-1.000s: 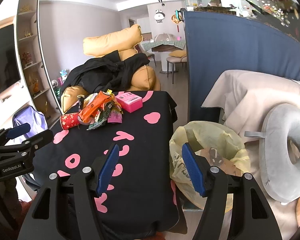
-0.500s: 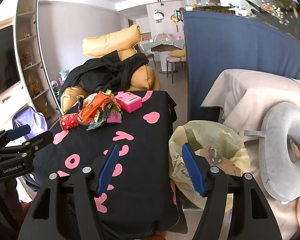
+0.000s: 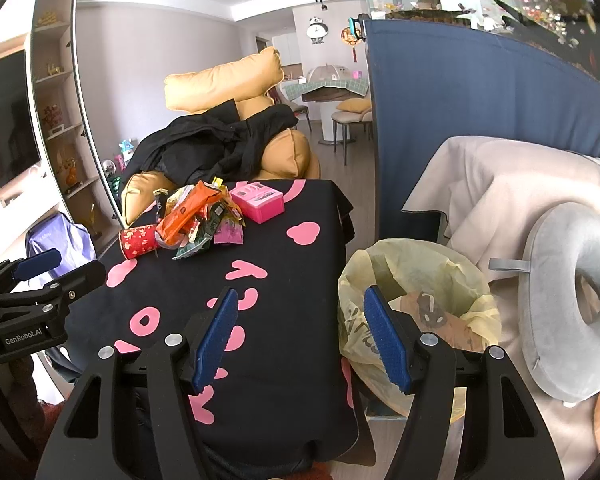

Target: Collect trash

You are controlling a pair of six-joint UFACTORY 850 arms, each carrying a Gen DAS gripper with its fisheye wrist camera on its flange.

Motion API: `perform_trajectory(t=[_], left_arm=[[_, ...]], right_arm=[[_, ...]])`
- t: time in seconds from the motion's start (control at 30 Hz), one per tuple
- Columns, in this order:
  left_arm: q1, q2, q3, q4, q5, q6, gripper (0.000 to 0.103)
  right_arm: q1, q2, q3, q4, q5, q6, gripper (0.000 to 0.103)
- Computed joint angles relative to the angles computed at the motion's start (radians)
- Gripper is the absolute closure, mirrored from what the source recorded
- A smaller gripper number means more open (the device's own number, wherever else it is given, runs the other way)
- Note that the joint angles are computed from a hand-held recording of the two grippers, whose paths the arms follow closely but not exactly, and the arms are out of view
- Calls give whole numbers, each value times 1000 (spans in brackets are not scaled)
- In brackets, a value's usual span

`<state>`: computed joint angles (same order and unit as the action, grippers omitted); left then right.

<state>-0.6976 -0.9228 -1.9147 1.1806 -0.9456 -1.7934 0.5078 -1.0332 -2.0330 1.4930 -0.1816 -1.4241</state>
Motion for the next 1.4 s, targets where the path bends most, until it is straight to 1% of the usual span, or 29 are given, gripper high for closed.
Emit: perform_trajectory(t=[1.1, 1.2, 1.33, 1.4], left_arm=[[-1, -4, 1, -4, 6, -9, 14], [1, -6, 3, -2, 17, -12, 14], [12, -6, 26, 27, 48, -47, 14], [19, 6, 53, 67, 66, -78, 14]], right_arm=[[-2, -6, -5, -30, 2, 32, 41], [-2, -8, -8, -24, -1, 27, 41], [-4, -27, -34, -55, 7, 54, 41], [-3, -52, -73, -142, 11, 139, 41]])
